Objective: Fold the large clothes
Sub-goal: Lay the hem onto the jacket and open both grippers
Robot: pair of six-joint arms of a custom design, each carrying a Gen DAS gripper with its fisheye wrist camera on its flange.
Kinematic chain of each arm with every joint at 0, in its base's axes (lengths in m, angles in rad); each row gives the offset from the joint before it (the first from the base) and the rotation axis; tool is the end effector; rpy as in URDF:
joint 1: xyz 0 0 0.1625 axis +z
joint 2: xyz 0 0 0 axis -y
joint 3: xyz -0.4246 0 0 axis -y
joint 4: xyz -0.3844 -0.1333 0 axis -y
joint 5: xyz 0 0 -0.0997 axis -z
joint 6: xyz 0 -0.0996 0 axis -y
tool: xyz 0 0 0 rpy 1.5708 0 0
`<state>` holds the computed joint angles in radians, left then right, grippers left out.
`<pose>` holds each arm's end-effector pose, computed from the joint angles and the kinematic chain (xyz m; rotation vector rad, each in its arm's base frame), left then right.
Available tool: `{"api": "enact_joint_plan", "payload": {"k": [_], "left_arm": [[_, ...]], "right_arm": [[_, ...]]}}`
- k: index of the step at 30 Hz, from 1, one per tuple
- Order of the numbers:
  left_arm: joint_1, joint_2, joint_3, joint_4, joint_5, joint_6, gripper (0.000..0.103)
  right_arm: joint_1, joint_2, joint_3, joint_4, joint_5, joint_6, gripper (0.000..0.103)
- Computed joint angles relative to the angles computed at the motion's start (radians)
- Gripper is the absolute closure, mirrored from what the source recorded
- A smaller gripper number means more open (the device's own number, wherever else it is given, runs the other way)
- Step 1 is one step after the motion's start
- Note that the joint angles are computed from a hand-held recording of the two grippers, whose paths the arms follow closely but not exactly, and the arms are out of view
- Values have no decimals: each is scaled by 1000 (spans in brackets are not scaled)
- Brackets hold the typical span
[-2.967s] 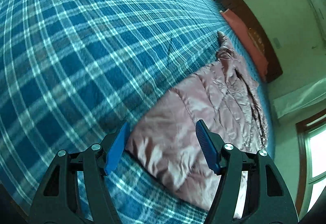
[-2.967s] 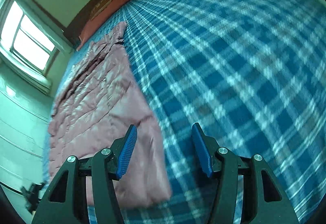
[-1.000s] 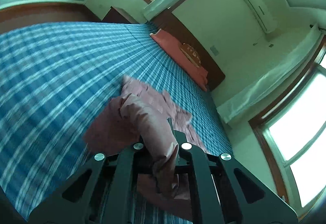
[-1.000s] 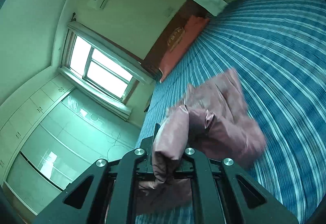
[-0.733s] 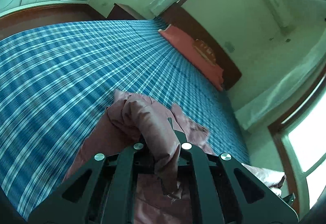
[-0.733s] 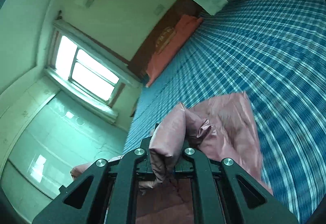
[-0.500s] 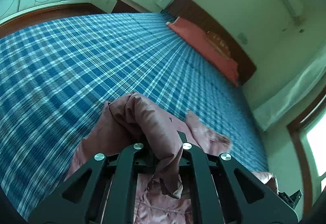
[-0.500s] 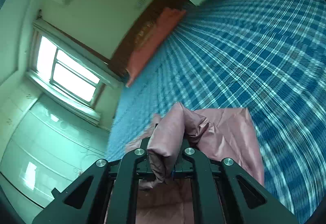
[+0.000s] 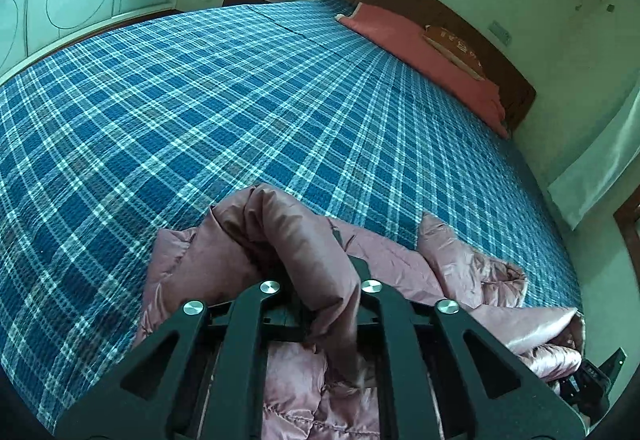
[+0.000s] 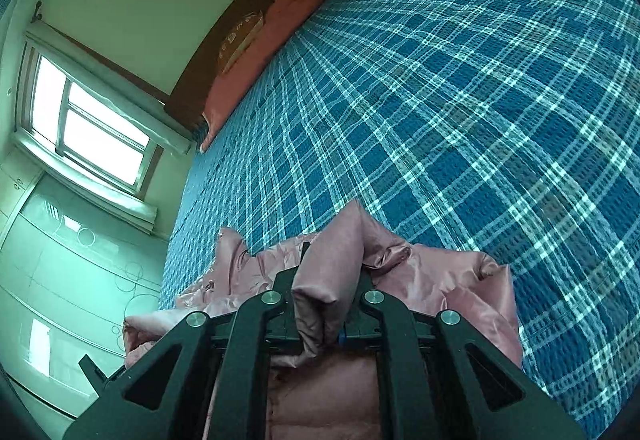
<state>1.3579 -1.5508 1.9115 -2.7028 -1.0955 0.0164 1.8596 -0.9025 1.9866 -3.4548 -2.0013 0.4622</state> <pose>0.0689 -0.5278 0.4573 0.0425 2.5549 -1.0878 0.2523 -0.5272 0.1644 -0.4915 -2.7188 1.3026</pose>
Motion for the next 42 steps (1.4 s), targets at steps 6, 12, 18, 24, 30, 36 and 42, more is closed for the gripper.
{"api": "enact_joint_plan", "payload": {"k": [6,12,18,24,30,36,42], "left_arm": [[-26,-54,-11,20,-57,27,38],[-37,-91,-8,9,-36,38,36],[-25,-120,30,57,-43,34,37],[-29,-102,75,6,64,89,37],[31,-86,72,25,129,35,36],[18,-99,58,28,138,2,36],[-32,-72,43,-16,73,56,36]], "right_arm": [[31,-34,-1,33,-33,-35,87],[69,-41,-16,19,-78,-40,44],[124,-9,-57,81,-213,-76,44],[116,3,-74,152,-334,-46,44],[69,20,-94,163,-254,-49,44],[114,85,-182,152,-314,-132,44],[136,155,-287,267,-238,-239,44]]}}
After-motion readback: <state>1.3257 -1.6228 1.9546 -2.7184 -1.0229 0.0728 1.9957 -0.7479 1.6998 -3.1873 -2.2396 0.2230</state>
